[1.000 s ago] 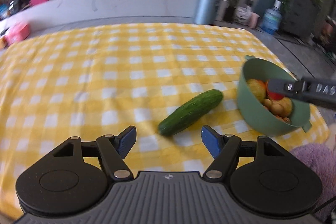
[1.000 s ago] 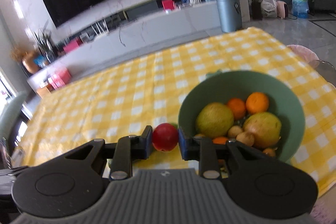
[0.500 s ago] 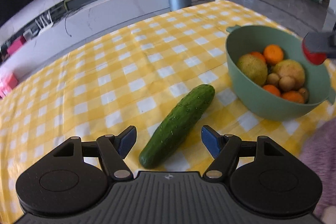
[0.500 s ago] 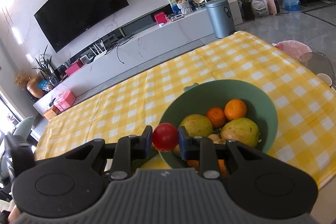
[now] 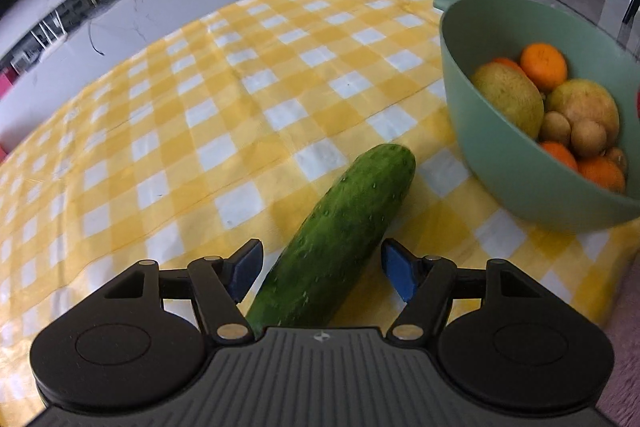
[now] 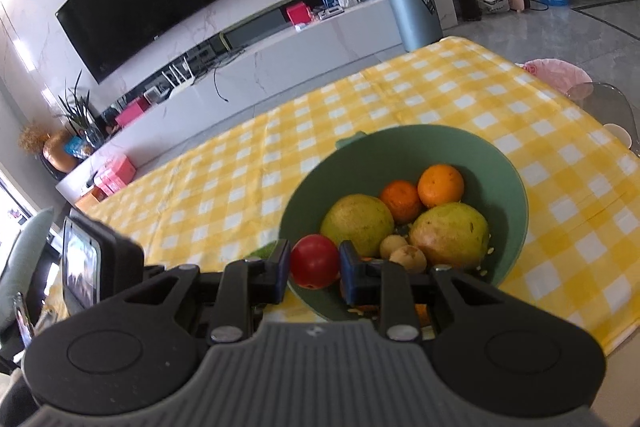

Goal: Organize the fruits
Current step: 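Grasp the cucumber with the left tool while the right tool carries the tomato over the colander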

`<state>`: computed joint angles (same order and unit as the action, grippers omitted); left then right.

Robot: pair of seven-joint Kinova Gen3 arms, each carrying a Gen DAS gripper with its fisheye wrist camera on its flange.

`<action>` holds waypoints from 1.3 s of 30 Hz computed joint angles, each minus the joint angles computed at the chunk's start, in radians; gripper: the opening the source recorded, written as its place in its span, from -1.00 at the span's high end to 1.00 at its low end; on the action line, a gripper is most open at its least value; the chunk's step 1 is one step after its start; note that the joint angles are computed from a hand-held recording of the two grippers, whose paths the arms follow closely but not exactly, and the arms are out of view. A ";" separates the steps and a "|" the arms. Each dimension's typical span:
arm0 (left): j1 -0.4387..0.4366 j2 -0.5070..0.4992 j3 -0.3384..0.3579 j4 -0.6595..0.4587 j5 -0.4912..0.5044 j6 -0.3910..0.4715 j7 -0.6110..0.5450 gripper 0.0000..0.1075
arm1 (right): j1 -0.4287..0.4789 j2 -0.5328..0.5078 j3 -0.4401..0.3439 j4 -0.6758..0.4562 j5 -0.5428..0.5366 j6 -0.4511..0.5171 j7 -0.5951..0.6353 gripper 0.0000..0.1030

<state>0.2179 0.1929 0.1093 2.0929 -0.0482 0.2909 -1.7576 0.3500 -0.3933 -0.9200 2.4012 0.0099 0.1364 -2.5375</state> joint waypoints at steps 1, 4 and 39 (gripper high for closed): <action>-0.046 0.011 0.040 -0.019 0.041 0.024 -0.035 -0.37 | -0.006 0.008 0.005 0.006 -0.003 -0.010 0.000 0.55; -0.185 0.042 0.150 -0.064 0.163 0.086 -0.140 -0.30 | -0.021 0.010 0.024 0.019 -0.013 -0.029 0.004 0.55; -0.145 -0.001 -0.063 0.052 0.977 0.098 -0.928 0.01 | 0.151 -0.031 -0.040 0.118 -0.257 -0.133 -0.093 0.55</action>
